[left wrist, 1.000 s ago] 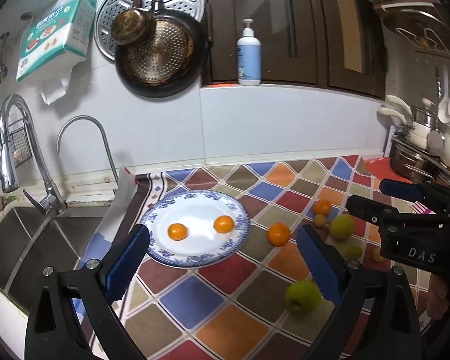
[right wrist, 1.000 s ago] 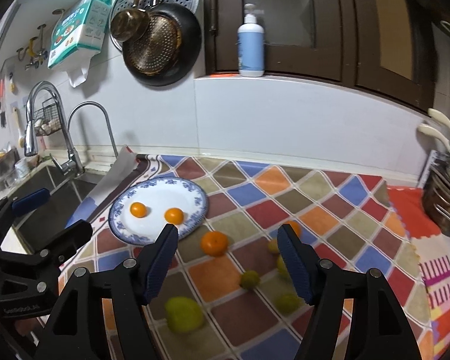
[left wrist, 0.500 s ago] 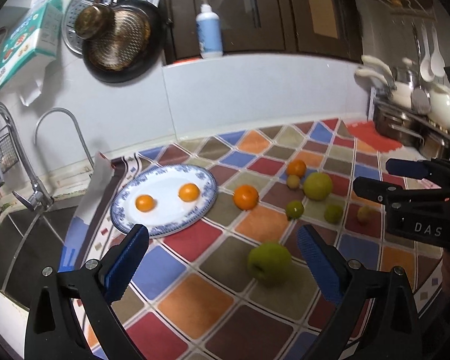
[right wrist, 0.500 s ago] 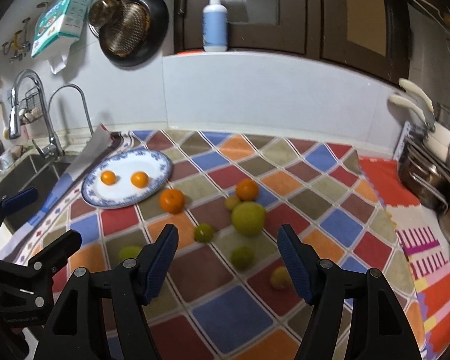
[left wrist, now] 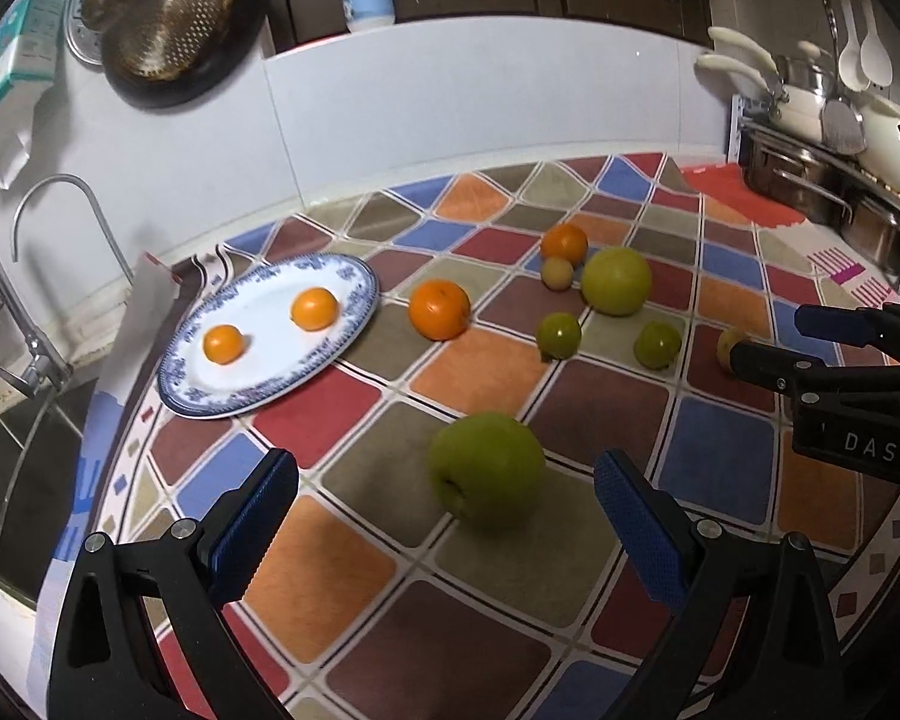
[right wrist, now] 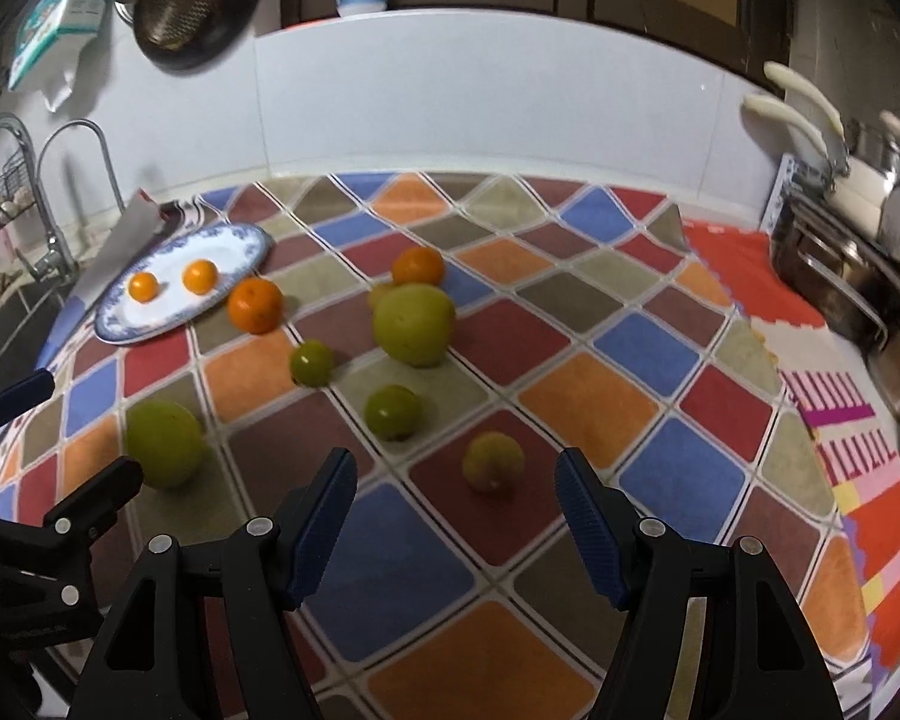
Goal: Organize fruits
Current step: 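Move both open tools back toward the remaining fruit, then grasp the large green apple with the left tool while the right grasps a brownish fruit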
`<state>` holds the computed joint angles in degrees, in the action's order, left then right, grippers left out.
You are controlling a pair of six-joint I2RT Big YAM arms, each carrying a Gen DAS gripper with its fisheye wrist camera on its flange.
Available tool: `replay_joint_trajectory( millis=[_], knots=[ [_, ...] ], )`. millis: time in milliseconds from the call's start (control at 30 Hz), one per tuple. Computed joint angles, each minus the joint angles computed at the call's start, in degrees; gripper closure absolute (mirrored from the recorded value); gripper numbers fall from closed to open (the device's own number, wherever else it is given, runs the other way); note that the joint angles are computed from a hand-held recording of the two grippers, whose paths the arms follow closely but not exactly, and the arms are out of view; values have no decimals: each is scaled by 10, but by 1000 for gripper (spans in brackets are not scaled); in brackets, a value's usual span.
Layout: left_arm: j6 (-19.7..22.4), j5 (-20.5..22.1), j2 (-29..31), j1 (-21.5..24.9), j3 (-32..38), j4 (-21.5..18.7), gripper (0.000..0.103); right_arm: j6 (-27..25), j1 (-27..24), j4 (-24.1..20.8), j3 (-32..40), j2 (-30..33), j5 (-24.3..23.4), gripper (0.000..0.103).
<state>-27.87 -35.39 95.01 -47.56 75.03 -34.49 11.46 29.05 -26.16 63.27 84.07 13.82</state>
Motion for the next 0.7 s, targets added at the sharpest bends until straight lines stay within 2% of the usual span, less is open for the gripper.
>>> replay_joint_trajectory(
  millis=[167,467,567,700],
  knots=[
    [-6,10,17,3,11,-7,4,-2,-12,-4,4,15,-13,35],
    [-15,38,34,11,24,-23,22,4,-28,-26,25,48,-52,50],
    [-16,44,34,14,27,-21,26,4,-30,-28,30,52,-59,51],
    [-11,53,37,18,32,-22,36,4,-32,-27,37,59,-64,55]
  ],
)
